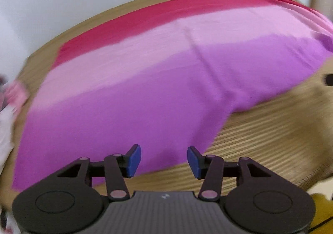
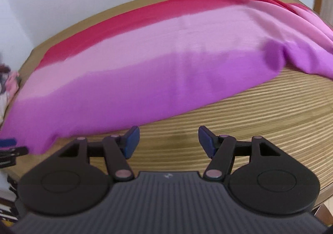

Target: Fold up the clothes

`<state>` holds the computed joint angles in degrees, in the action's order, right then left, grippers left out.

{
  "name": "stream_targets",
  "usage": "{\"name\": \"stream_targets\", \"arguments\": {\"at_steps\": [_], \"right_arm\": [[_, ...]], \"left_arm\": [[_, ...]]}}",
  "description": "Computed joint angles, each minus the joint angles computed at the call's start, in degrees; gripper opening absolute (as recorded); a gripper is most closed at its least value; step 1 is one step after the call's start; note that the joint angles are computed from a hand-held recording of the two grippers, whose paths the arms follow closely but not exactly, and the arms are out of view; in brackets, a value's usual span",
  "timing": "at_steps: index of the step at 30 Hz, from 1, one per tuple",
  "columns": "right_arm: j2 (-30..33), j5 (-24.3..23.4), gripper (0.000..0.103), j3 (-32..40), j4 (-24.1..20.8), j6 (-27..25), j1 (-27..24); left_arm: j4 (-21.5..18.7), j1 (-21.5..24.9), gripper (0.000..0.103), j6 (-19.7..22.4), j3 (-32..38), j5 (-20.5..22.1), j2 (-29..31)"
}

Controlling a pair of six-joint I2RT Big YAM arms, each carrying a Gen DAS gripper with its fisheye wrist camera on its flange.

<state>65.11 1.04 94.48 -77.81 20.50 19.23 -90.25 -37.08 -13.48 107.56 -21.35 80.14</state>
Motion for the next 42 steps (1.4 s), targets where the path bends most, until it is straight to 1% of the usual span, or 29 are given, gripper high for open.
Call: {"name": "stream_targets", "arguments": {"at_steps": [2,3,4,6,8,9,10,12,14,15,16,17,18,19,20,22,25,27,29,31,33,36,38,39,40,41,42], "right_arm": [[0.9,3.9,0.065,1.1,-0.9,3.5,4.6],[1.6,5.7,0.065,1.7,-1.3,5.4,6.4],[2.5,8.0,0.065,2.4,-2.1,8.5,8.6],[4.6,12.9,0.065,4.9,-5.0,17.8,12.9],[5.4,16.1,0.065,5.4,-5.3,24.4,16.5],[6.1,18.4,0.065,6.0,-5.9,27.1,18.2],[6.9,20.7,0.065,7.1,-7.4,29.6,20.0],[8.9,24.9,0.065,9.9,-11.1,34.7,23.3],[9.5,26.9,0.065,10.7,-11.8,33.4,24.6],[9.8,27.8,0.065,11.0,-12.1,32.4,25.1],[10.3,28.7,0.065,11.5,-13.0,32.1,25.6],[10.9,29.6,0.065,12.1,-14.1,32.0,26.0],[11.5,30.4,0.065,12.6,-15.2,32.0,26.4],[11.9,30.5,0.065,13.1,-15.8,32.9,26.4],[12.3,30.5,0.065,13.5,-16.3,34.0,26.4],[11.3,30.7,0.065,12.4,-14.2,34.7,26.4],[9.2,28.9,0.065,9.1,-10.0,33.5,25.8],[7.5,27.2,0.065,6.5,-6.4,32.9,25.3],[5.8,24.1,0.065,3.0,-0.7,32.0,24.5],[5.0,21.0,0.065,0.6,4.3,31.6,23.9],[3.4,16.2,0.065,-2.8,11.1,33.9,22.3],[1.4,6.4,0.066,-9.0,24.6,42.0,18.0],[1.3,1.0,0.067,-13.3,34.1,49.7,15.2],[1.3,-0.9,0.067,-15.5,38.7,53.8,14.1],[0.9,-1.7,0.064,-18.5,45.3,58.5,13.4],[0.5,-1.8,0.065,-21.5,52.3,63.5,12.8],[0.6,-1.5,0.066,-23.5,57.3,67.1,12.5]], "left_arm": [[4.6,1.5,0.052,7.0,-1.8,4.1,-0.5],[6.2,2.2,0.052,10.3,-2.2,6.5,-0.5],[7.4,2.9,0.052,13.4,-2.5,8.9,-0.3],[8.6,4.6,0.052,18.4,-2.7,14.7,-0.1],[9.6,6.4,0.055,23.3,-3.9,21.9,-0.6],[9.3,6.1,0.055,24.3,-4.0,23.3,-0.5],[8.7,6.4,0.055,25.3,-3.8,24.1,-0.2],[8.2,7.7,0.055,26.6,-3.4,27.6,0.4],[8.1,8.7,0.055,28.6,-3.4,30.4,0.8],[8.9,8.5,0.055,29.0,-3.9,30.5,0.5],[9.4,8.2,0.046,28.7,-3.9,30.3,0.5],[9.6,8.0,0.023,28.3,-3.7,30.0,0.6],[9.2,8.2,0.011,27.6,-3.1,30.1,1.1],[9.0,8.8,0.006,27.2,-2.3,31.0,1.6],[8.8,9.3,0.003,26.8,-1.6,31.9,2.1],[8.7,10.3,0.002,25.9,0.1,33.2,3.0],[8.3,12.6,0.002,22.3,3.8,35.9,4.4],[8.2,13.5,0.001,21.8,6.1,35.7,5.0],[7.5,14.2,0.002,21.8,8.7,35.8,6.0],[6.2,14.8,0.002,20.8,11.3,36.7,7.1],[5.5,14.9,0.002,20.4,13.2,36.5,8.0],[4.7,14.6,0.002,20.2,15.7,34.9,9.2],[3.6,14.4,0.002,20.2,17.4,34.4,10.1],[3.3,14.2,0.002,20.4,18.1,33.8,10.4],[3.0,14.0,0.002,20.6,18.6,33.2,10.6],[2.8,13.8,0.002,20.8,19.0,32.6,10.7],[2.5,13.7,0.002,21.0,19.4,32.0,10.8]]}}
